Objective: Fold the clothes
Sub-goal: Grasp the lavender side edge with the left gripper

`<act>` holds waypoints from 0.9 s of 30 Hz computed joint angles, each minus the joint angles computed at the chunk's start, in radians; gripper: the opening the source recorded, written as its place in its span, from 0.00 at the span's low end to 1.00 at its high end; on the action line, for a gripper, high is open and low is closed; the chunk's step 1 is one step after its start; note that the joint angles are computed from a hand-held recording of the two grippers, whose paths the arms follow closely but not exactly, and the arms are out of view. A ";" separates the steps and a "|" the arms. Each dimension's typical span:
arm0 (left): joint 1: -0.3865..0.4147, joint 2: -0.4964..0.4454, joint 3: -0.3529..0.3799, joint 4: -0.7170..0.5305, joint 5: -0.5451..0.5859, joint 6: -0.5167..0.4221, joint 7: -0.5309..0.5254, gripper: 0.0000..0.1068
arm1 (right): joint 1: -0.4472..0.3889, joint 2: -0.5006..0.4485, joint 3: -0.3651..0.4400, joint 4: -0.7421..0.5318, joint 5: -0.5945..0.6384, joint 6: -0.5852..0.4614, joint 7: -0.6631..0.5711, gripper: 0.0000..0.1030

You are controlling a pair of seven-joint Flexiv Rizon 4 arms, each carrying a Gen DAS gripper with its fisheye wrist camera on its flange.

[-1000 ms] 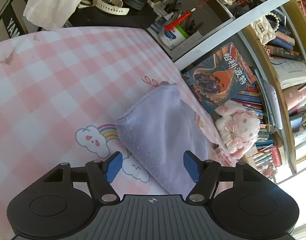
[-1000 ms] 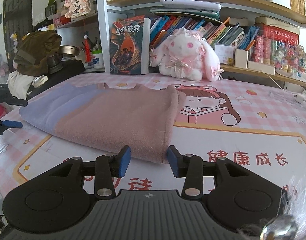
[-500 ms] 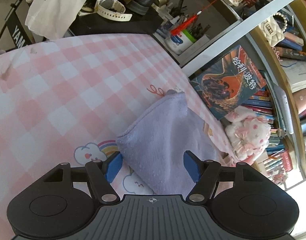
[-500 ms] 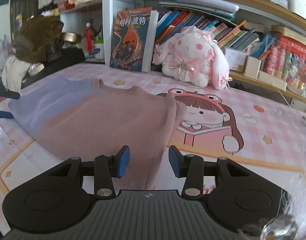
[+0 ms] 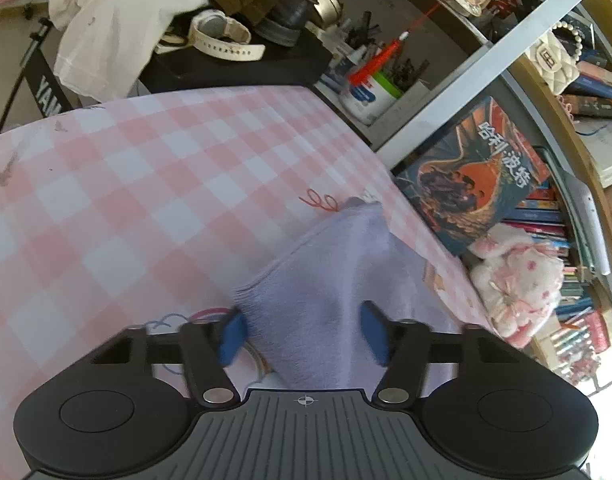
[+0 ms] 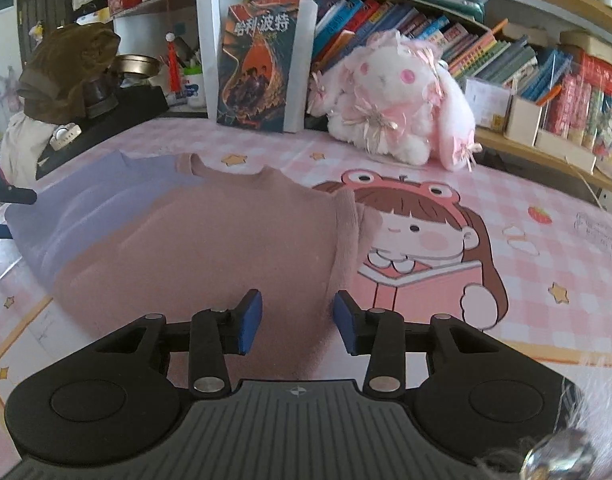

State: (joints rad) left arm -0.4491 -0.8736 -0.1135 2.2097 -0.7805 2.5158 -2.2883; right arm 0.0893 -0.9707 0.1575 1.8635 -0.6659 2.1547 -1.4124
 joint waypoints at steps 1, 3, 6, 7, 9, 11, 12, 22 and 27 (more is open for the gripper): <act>-0.001 -0.003 -0.001 0.001 -0.005 0.005 -0.007 0.33 | -0.009 -0.004 0.007 -0.002 -0.008 -0.003 0.007 0.35; -0.020 -0.011 0.009 -0.002 -0.003 0.059 -0.015 0.24 | -0.020 -0.010 0.016 -0.004 -0.020 -0.004 0.016 0.34; -0.057 -0.024 0.021 -0.018 -0.015 0.160 0.026 0.18 | -0.027 -0.014 0.020 -0.005 -0.032 -0.005 0.026 0.34; -0.073 -0.027 0.029 -0.033 -0.016 0.189 0.076 0.19 | -0.028 -0.015 0.021 -0.007 -0.036 -0.007 0.029 0.34; -0.081 -0.029 0.017 -0.060 -0.030 0.191 0.160 0.20 | -0.031 -0.015 0.023 -0.007 -0.040 -0.011 0.038 0.34; -0.056 -0.031 -0.019 -0.067 -0.041 0.168 0.175 0.20 | -0.032 -0.014 0.024 -0.006 -0.042 -0.013 0.044 0.34; -0.043 -0.033 -0.034 -0.066 -0.050 0.159 0.163 0.20 | -0.032 -0.013 0.024 -0.005 -0.042 -0.014 0.046 0.34; -0.002 -0.045 -0.051 -0.029 -0.026 0.146 0.058 0.30 | -0.042 -0.016 0.028 -0.003 -0.060 -0.017 0.072 0.34; -0.009 -0.048 -0.043 -0.033 -0.026 0.120 0.065 0.43 | -0.040 -0.014 0.026 -0.002 -0.058 -0.018 0.073 0.34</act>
